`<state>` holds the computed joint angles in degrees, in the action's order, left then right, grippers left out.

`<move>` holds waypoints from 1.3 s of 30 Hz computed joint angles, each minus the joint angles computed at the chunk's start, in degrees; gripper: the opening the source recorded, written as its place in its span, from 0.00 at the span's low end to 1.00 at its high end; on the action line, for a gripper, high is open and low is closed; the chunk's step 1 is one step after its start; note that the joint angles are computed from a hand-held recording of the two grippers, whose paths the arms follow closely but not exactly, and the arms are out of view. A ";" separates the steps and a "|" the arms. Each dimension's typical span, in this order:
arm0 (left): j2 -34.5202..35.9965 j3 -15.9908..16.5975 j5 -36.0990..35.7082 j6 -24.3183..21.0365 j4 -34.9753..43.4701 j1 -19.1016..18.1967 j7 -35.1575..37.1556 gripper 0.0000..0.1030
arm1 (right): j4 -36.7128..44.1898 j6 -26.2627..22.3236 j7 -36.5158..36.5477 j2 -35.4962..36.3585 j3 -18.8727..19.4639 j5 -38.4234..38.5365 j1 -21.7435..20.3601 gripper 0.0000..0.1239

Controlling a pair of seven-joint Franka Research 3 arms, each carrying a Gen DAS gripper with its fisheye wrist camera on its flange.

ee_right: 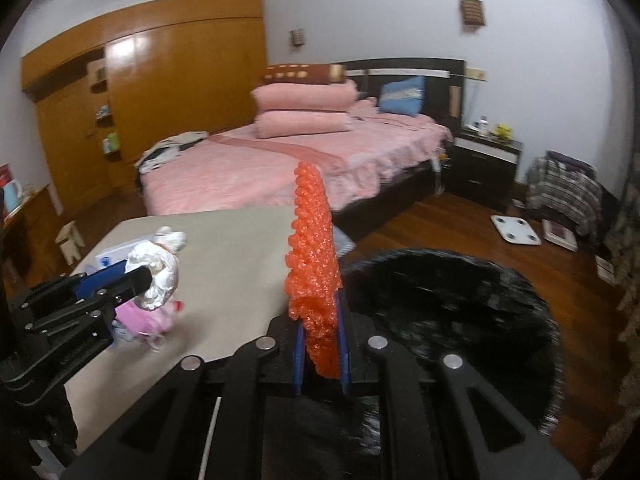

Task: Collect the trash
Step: 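Carry tissue and scrubber over the black bin and open both grippers, then grasp the blue plastic bag with the left gripper while the right gripper grasps the pink mask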

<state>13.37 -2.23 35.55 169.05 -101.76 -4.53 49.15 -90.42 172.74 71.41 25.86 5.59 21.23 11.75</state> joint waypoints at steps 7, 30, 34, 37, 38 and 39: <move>6.64 -4.78 -7.73 0.04 7.60 -0.36 10.32 0.24 | -3.92 2.07 4.71 -1.54 -5.54 -2.39 0.71 0.11; 1.80 8.73 -2.45 3.93 1.43 -7.76 0.81 0.87 | -6.94 7.95 12.92 -2.42 -4.82 -8.21 0.53 0.78; -2.34 13.64 9.20 2.48 -2.80 -8.89 -11.57 0.87 | -3.22 7.22 9.50 -0.07 -0.70 -6.46 0.25 0.78; -5.09 15.35 17.40 0.11 -5.46 -8.33 -20.07 0.87 | -0.92 7.20 6.75 1.59 1.27 -5.72 0.71 0.78; -5.54 15.23 18.46 -0.47 -5.90 -7.56 -21.09 0.87 | -0.28 7.37 5.52 2.16 2.38 -5.41 0.53 0.78; -6.24 15.29 20.29 -1.35 -6.70 -6.92 -22.91 0.87 | 0.44 7.31 4.72 2.71 2.82 -5.19 0.84 0.78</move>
